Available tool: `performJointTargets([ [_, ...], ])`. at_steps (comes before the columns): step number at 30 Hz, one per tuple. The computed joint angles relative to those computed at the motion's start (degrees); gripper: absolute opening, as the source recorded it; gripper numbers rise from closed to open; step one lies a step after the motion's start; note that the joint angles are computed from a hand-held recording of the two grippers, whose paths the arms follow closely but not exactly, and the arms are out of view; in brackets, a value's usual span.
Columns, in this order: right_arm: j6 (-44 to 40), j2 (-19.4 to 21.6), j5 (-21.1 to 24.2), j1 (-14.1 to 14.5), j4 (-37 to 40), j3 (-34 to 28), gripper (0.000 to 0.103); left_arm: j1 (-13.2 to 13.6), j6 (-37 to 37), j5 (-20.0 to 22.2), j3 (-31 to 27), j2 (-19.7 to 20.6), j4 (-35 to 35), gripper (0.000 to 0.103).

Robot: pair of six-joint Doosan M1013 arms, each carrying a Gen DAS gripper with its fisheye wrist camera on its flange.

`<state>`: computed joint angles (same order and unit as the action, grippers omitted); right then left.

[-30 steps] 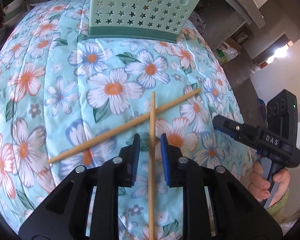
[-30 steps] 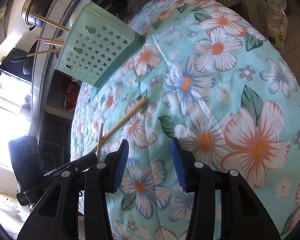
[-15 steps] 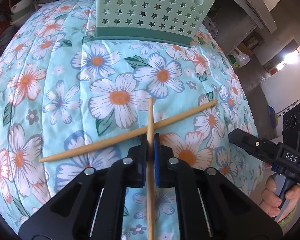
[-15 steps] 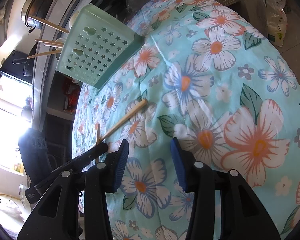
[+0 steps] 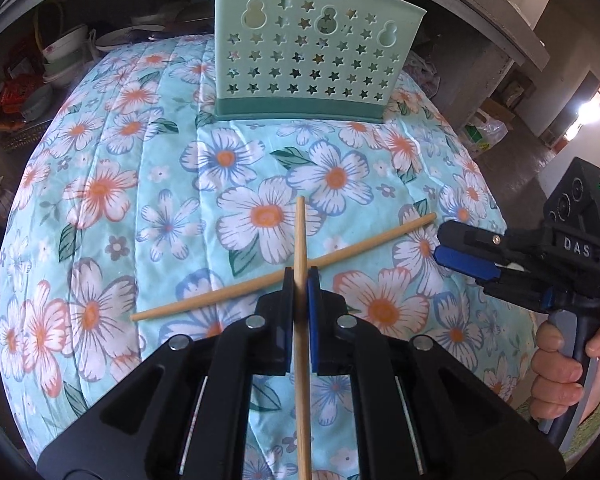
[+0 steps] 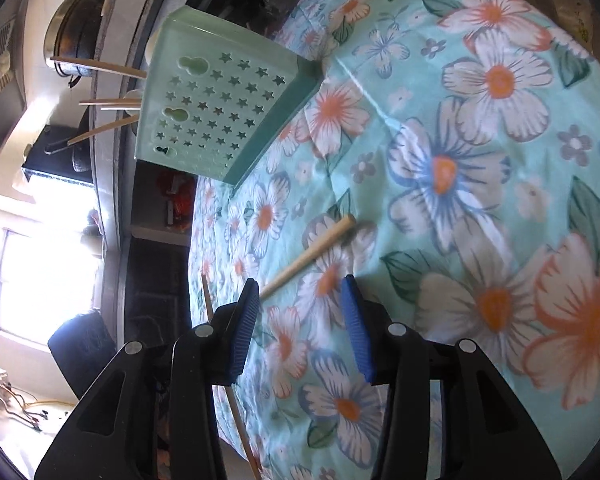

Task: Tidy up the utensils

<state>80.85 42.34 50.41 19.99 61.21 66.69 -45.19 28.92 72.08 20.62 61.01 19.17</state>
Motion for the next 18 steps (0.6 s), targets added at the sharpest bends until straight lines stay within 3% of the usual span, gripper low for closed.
performJointTargets([
  [6,5.48,2.25,-1.3,0.4,-1.07,-2.85,0.039,-0.19,0.73,2.98,-2.99,1.47,1.88,0.005],
  [9,6.8,2.62,-2.25,0.65,-1.97,-3.39,0.034,-0.27,1.12,4.3,-4.57,2.27,2.61,0.005],
  [13,8.45,2.69,-4.65,1.38,-5.49,-3.97,0.019,-0.26,1.07,5.1,-5.64,2.82,2.59,0.005],
  [18,6.58,2.07,-6.41,1.07,-3.54,-2.6,0.016,-0.4,1.42,5.72,-6.33,3.18,3.24,0.005],
])
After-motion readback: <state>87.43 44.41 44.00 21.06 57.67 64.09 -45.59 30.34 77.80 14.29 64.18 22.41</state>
